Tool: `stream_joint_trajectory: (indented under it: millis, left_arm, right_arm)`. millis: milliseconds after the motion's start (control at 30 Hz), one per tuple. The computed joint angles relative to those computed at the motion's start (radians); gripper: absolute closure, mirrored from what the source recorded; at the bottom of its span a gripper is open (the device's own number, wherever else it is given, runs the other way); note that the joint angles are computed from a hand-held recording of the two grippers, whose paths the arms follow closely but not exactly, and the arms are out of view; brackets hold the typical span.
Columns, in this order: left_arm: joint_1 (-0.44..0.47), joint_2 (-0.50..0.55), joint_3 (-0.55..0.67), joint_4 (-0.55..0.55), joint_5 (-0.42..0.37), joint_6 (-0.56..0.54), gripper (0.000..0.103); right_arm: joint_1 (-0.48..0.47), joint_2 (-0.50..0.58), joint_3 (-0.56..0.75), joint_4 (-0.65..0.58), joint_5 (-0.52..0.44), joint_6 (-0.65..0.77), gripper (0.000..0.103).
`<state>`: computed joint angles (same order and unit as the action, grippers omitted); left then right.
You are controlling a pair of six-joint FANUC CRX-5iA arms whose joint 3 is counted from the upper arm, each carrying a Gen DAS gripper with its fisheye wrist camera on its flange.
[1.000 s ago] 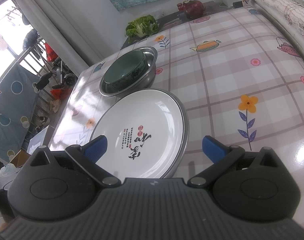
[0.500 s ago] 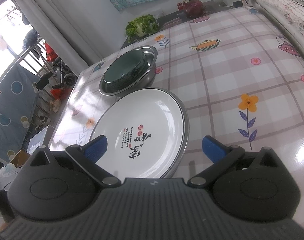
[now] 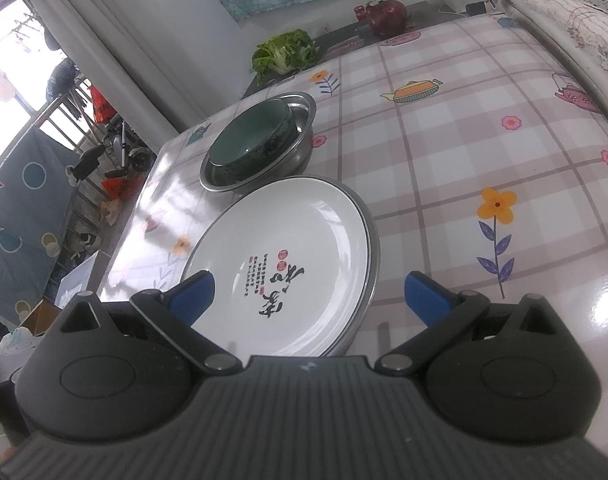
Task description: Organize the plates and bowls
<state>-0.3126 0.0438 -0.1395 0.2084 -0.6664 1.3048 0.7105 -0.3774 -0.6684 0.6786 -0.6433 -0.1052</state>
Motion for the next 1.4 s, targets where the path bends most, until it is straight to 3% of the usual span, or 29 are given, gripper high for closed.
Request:
stream_joint_trajectory:
  millis: [1400]
  left_arm:
    - [0.011,-0.02,0.02,-0.091,-0.033,0.058,0.014]
  right_arm:
    - [0.016,0.016,0.023,0.01,-0.002,0.008,0.001]
